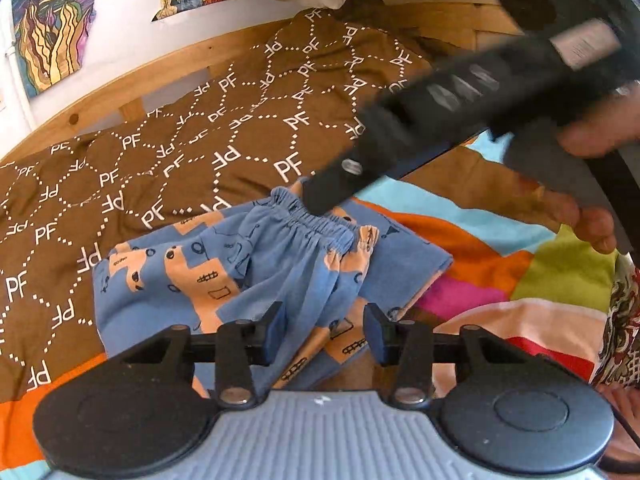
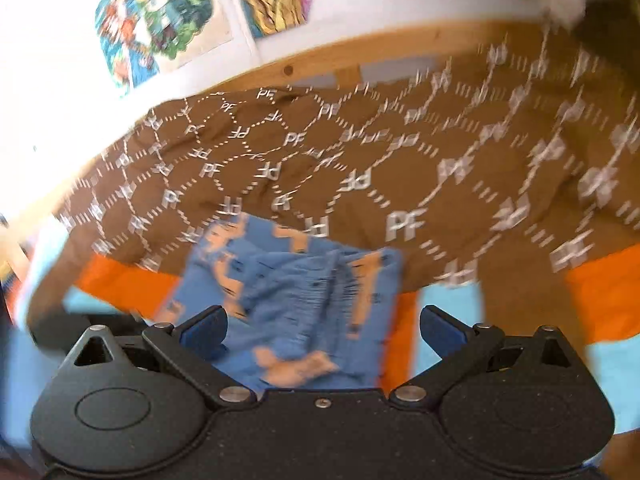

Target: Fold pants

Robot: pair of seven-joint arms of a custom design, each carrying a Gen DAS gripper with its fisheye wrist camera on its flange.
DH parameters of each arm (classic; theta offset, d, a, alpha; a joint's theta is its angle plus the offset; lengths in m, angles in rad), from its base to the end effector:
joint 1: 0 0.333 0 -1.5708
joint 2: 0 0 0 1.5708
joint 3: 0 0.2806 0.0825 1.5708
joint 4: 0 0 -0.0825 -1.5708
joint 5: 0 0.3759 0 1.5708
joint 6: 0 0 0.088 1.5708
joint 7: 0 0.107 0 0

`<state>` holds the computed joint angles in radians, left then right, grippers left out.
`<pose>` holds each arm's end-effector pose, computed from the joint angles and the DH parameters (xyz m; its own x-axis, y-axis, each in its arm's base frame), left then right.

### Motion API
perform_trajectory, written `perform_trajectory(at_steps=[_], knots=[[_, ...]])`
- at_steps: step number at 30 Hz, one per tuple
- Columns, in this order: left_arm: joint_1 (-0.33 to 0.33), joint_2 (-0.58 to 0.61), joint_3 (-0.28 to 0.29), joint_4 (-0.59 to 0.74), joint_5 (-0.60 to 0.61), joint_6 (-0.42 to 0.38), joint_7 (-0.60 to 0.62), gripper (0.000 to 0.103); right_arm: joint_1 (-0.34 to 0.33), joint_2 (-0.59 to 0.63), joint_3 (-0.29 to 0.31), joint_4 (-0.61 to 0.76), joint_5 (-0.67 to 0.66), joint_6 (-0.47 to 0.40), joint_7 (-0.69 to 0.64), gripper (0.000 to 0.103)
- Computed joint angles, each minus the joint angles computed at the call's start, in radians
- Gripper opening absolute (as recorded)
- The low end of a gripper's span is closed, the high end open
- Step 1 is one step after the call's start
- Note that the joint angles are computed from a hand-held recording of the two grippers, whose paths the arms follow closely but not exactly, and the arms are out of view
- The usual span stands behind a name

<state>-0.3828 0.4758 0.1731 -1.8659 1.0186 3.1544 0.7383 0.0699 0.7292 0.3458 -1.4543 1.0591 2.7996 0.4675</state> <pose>0.6045 -0.2163 0.2997 -0.3512 -0.9138 -0.2041 -0.6021 0.3873 -0.6982 0.6958 0.2047 0.2958 0.5384 -0.7617 -0.3605 -0.6654 -0.1218 -0.7364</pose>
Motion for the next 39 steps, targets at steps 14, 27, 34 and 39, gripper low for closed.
perform_trajectory(at_steps=[14, 27, 34, 39], knots=[[0.137, 0.002, -0.131, -0.037, -0.241, 0.042, 0.163, 0.020, 0.086, 0.196, -0.105, 0.321, -0.300, -0.204, 0.491, 0.068], [0.248, -0.006, -0.259, -0.076, -0.458, 0.064, 0.371, 0.014, 0.119, 0.252, -0.116, 0.386, -0.451, -0.171, 0.693, 0.027], [0.128, -0.033, -0.143, -0.107, -0.525, 0.105, 0.385, 0.007, 0.081, 0.175, -0.056, 0.257, -0.391, -0.067, 0.600, 0.010], [0.159, -0.056, -0.186, -0.128, -0.561, 0.119, 0.423, 0.006, 0.050, 0.106, -0.020, 0.166, -0.334, -0.011, 0.517, 0.009]])
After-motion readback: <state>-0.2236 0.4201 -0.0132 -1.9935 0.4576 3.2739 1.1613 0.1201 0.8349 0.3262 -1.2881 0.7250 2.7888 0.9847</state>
